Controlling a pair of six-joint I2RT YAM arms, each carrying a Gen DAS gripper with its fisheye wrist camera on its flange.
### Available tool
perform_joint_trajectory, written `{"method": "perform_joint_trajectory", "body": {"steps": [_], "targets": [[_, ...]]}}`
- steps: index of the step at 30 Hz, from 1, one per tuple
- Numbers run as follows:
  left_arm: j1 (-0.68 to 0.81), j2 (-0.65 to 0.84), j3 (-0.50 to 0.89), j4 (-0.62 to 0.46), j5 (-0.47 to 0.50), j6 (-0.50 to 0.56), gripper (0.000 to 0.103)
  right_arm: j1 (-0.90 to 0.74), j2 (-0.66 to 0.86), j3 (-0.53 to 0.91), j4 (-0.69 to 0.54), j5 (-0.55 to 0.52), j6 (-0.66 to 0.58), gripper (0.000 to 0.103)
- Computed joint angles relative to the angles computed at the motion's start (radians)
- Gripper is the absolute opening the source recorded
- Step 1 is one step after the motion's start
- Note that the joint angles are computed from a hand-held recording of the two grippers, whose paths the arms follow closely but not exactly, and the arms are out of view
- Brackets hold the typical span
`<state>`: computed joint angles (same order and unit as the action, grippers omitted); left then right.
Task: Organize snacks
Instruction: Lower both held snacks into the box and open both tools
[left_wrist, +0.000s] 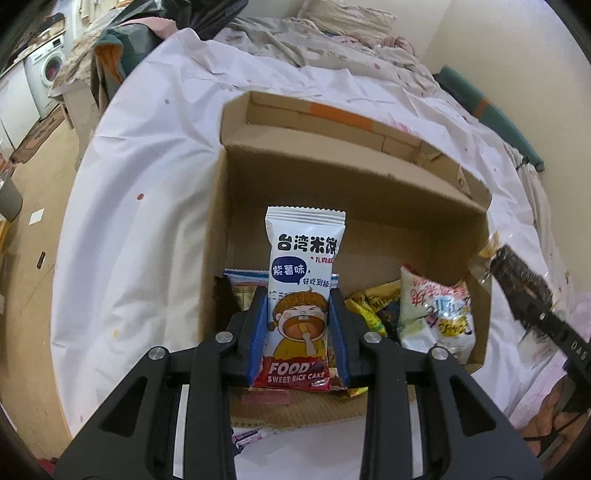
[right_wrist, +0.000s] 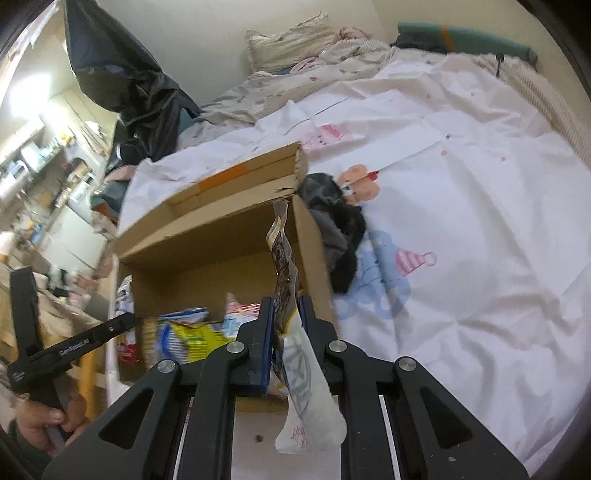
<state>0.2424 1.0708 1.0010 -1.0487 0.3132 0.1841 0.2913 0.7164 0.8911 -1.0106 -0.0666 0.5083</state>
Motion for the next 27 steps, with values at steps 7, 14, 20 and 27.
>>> {"method": "perform_joint_trajectory", "body": {"steps": [7, 14, 20, 27], "targets": [[-0.036, 0.018, -0.011, 0.018, -0.009, -0.02, 0.028, 0.118, 0.077, -0.003, 0.025, 0.142, 0.029, 0.014], [-0.026, 0.039, -0.005, 0.002, 0.0, -0.018, 0.028, 0.095, 0.117, -0.021, 0.057, 0.076, 0.038, 0.018], [-0.032, 0.055, -0.004, -0.01, 0.0, -0.018, 0.05, 0.142, 0.121, -0.008, 0.047, 0.111, 0.047, 0.029], [-0.043, 0.019, -0.01, -0.023, 0.012, 0.001, 0.077, 0.119, 0.04, -0.012, 0.086, 0.075, 0.053, 0.071]]}}
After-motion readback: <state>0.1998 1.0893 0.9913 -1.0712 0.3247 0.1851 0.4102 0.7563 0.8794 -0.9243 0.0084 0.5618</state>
